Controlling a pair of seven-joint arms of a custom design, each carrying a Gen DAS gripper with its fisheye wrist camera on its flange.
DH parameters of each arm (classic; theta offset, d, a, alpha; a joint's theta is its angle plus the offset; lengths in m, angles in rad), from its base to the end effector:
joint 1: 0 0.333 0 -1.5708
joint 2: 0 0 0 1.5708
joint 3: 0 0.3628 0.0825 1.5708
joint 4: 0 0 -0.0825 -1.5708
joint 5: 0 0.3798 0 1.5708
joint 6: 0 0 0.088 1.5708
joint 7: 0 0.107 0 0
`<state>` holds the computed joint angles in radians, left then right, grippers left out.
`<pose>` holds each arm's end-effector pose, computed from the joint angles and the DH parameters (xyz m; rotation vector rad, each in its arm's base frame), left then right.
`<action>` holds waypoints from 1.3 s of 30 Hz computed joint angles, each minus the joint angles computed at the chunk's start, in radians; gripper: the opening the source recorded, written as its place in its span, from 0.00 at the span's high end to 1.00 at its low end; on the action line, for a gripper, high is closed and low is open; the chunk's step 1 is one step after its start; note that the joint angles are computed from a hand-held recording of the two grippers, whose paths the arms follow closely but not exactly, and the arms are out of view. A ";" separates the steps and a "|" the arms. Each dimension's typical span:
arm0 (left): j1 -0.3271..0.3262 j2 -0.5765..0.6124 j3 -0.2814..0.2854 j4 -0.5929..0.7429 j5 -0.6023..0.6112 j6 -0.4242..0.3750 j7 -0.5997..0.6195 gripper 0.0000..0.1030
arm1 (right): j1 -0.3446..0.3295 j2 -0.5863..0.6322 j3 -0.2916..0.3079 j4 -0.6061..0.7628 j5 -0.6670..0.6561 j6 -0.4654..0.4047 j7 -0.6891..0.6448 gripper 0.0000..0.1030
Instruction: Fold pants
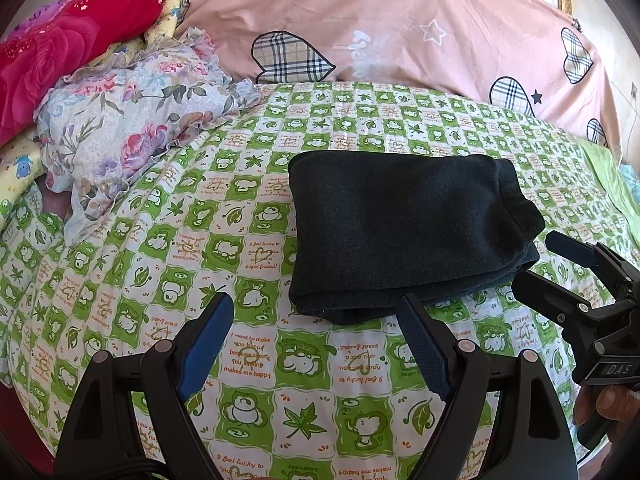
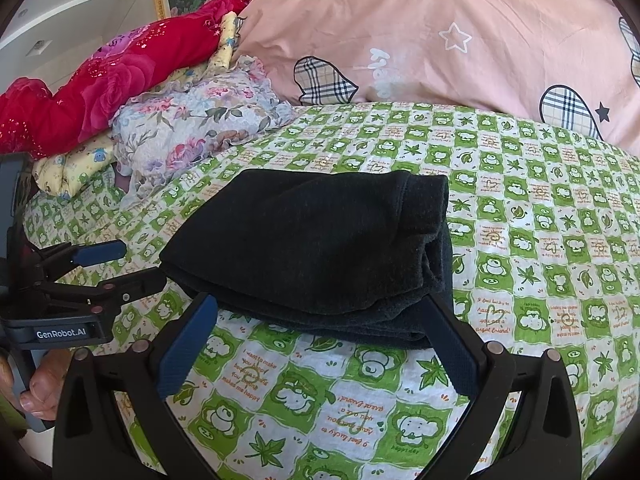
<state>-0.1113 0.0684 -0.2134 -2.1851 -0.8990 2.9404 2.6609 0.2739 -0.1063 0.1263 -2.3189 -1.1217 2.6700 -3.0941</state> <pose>0.5610 -0.1329 0.4679 -1.2352 2.2932 -0.9321 0.4618 0.2261 0.4698 -1.4775 1.9986 -0.8055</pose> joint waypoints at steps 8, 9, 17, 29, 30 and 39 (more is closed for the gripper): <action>0.000 0.003 -0.001 0.005 0.001 0.000 0.001 0.18 | 0.001 0.000 0.000 0.000 -0.003 0.000 0.003 0.02; 0.001 0.003 -0.001 0.006 0.002 -0.001 0.000 0.18 | 0.001 0.000 0.000 0.000 -0.002 -0.001 0.002 0.02; 0.000 0.002 0.000 0.009 0.009 -0.002 -0.013 0.18 | 0.000 -0.003 0.000 0.004 -0.004 -0.004 0.000 0.02; 0.000 0.001 0.000 0.008 0.011 -0.001 -0.018 0.18 | 0.000 -0.004 0.003 0.007 -0.006 -0.013 0.008 0.02; 0.000 0.000 0.001 0.009 0.012 -0.003 -0.020 0.18 | 0.001 -0.004 0.003 0.007 -0.008 -0.013 0.009 0.02; 0.001 0.002 0.000 0.011 0.011 -0.002 -0.019 0.18 | 0.001 -0.003 0.001 0.009 -0.008 -0.013 0.008 0.02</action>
<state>-0.1104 0.0704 -0.2131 -2.1737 -0.8879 2.9386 2.6420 0.2748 -0.1092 0.1268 -2.3097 -1.1294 2.6569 -3.0862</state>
